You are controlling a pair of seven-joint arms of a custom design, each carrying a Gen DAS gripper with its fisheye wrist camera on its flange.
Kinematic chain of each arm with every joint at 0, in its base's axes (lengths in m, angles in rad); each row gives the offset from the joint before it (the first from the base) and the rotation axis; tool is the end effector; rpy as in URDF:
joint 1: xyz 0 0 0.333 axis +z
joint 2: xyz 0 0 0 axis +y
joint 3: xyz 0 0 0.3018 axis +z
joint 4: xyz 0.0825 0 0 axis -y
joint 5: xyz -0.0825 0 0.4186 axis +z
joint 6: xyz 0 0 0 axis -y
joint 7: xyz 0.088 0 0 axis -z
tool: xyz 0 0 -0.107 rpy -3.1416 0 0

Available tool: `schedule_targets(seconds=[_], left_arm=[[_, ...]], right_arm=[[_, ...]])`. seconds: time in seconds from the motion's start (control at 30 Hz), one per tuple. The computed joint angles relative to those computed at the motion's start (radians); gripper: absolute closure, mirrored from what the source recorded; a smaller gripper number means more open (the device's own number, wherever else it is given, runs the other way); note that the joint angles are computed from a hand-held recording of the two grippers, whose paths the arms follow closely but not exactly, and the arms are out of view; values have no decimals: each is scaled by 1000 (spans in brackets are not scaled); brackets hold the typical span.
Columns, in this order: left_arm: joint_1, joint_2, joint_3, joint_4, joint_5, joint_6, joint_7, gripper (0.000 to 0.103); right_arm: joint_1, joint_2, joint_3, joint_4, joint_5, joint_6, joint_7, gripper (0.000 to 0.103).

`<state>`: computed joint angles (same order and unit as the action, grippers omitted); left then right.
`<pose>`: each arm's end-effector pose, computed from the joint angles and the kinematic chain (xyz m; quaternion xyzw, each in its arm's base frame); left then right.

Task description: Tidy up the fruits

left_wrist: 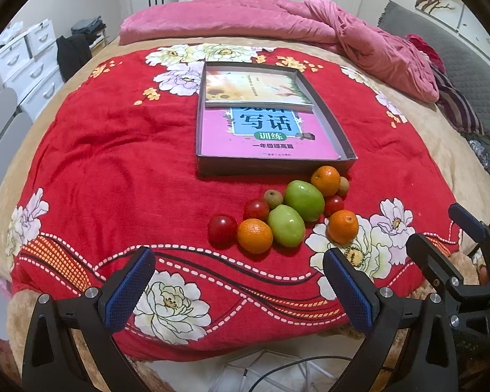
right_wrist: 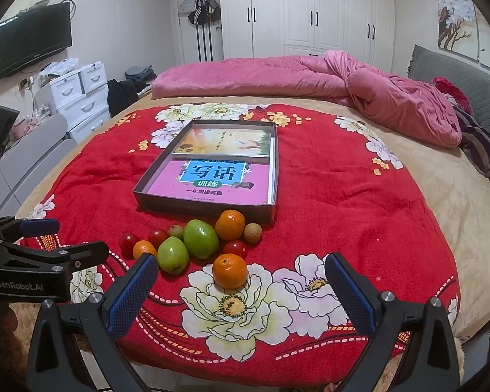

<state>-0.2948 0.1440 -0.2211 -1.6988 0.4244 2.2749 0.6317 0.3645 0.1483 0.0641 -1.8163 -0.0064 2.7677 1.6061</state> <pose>0.5959 -0.3174 0.5305 -0.7530 0.5987 -0.2023 0.1834 0.6216 0.2818 0.5241 -0.7655 0.5110 -0.2038 0.3337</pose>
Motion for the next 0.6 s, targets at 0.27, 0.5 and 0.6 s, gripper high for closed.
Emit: schedule_targets(seconds=[0.27, 0.5, 0.6], left_arm=[[4, 7, 2, 0, -13, -1, 11, 1], [23, 22, 9, -6, -63, -15, 29, 1], [32, 28, 13, -11, -84, -24, 33, 1]], right_arm=[[-1, 21, -2, 19, 8, -14, 1, 0], [-7, 57, 2, 52, 54, -48, -30, 0], [-7, 73, 0, 69, 65, -67, -35, 0]])
